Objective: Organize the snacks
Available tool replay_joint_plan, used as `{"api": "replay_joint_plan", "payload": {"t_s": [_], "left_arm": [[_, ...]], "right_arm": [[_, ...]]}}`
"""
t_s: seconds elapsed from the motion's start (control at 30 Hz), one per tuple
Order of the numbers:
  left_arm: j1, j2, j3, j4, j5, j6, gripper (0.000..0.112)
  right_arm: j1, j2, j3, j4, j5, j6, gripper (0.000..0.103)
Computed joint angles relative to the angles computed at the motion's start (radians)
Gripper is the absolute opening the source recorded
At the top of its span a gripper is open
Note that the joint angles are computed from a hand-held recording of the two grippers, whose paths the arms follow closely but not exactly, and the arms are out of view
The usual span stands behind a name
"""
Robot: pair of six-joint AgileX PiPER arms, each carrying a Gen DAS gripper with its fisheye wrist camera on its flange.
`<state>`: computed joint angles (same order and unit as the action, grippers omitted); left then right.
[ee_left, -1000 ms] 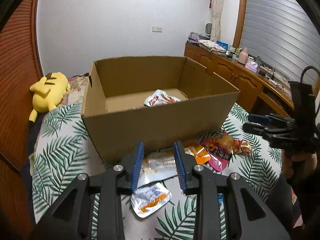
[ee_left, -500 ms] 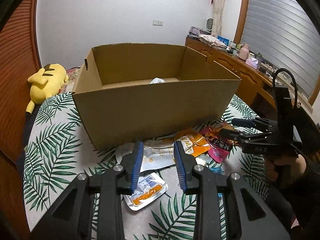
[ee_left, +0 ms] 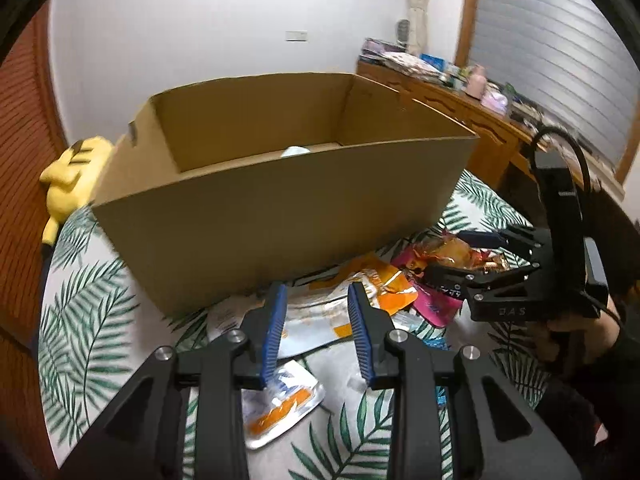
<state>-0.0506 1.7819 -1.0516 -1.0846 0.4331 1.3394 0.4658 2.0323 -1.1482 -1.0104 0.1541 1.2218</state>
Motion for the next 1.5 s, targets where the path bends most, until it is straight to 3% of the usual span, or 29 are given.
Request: {"api": "replay_joint_plan", "payload": {"t_s": [0.13, 0.5, 0.7, 0.9, 1.0, 1.27, 1.5], "left_arm": [[-0.023, 0.054, -0.078, 0.091, 0.044, -0.041, 0.031], [-0.072, 0.201, -0.262, 0.397, 0.142, -0.269, 0.033], [-0.084, 0.196, -0.219, 0.405, 0.095, -0.225, 0.049], [-0.069, 0.217, -0.245, 0.394, 0.123, -0.212, 0.065], [-0.053, 0.229, -0.267, 0.397, 0.162, -0.210, 0.067], [-0.046, 0.214, -0.240, 0.415, 0.161, -0.213, 0.069], [-0.048, 0.182, -0.207, 0.517, 0.176, -0.276, 0.069]], "right_arm": [[-0.006, 0.019, -0.031, 0.188, 0.000, -0.180, 0.082], [-0.003, 0.026, -0.039, 0.172, 0.008, -0.163, 0.082], [-0.004, 0.026, -0.033, 0.144, 0.001, -0.134, 0.082], [-0.004, 0.027, -0.033, 0.139, -0.001, -0.128, 0.082], [-0.004, 0.027, -0.033, 0.137, -0.001, -0.126, 0.082], [-0.004, 0.027, -0.032, 0.133, -0.002, -0.123, 0.082], [-0.005, 0.027, -0.031, 0.129, -0.003, -0.119, 0.082]]}}
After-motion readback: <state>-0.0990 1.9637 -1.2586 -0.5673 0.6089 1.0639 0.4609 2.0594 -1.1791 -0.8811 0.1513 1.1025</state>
